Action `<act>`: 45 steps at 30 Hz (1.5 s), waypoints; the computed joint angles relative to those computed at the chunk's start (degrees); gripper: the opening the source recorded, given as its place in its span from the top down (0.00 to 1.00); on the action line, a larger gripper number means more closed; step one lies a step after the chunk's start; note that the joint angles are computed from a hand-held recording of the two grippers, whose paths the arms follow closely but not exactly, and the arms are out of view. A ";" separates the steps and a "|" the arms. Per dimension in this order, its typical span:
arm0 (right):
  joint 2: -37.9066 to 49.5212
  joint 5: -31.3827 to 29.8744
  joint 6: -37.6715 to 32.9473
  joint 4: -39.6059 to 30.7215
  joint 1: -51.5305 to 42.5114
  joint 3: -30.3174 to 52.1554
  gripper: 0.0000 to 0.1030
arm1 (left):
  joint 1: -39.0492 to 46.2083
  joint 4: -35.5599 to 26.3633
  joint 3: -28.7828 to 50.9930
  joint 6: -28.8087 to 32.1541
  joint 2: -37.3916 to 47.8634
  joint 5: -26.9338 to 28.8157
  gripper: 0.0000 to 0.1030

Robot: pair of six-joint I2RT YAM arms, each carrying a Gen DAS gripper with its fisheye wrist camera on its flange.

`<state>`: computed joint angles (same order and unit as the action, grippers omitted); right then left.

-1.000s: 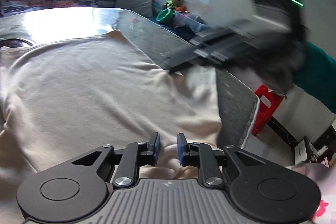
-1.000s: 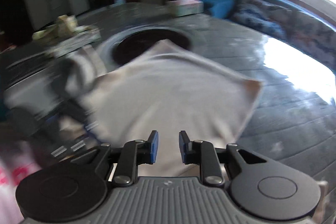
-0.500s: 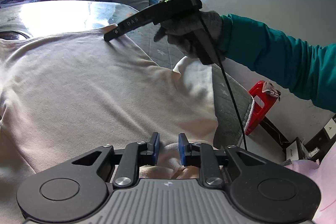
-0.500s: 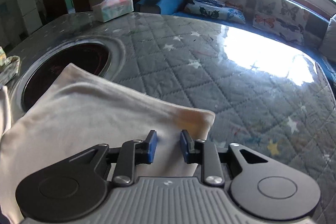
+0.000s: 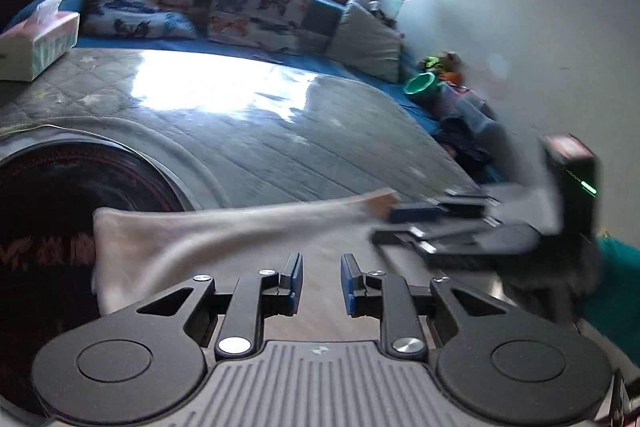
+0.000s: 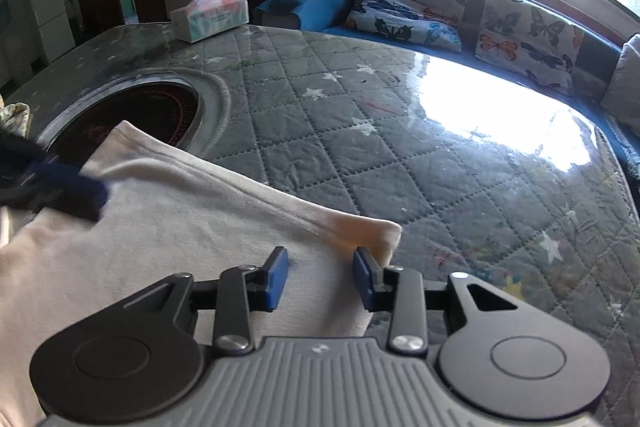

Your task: Fold clothes

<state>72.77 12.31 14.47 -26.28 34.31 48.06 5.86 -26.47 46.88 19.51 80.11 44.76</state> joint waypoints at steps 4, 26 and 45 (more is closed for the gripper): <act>-0.47 -0.39 -0.56 0.86 -0.41 -0.73 0.65 | -1.08 4.15 3.31 -2.76 6.73 -3.48 0.78; -7.86 4.81 4.67 -5.97 15.83 -0.73 0.64 | 35.44 -5.23 -3.69 10.25 -9.99 1.48 0.57; -8.63 12.52 17.76 -13.52 38.85 0.68 0.57 | 64.59 -4.60 -8.73 14.65 -8.76 0.09 0.54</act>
<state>64.14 24.82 32.23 -39.80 73.16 48.74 70.45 -31.07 38.15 34.17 71.35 44.85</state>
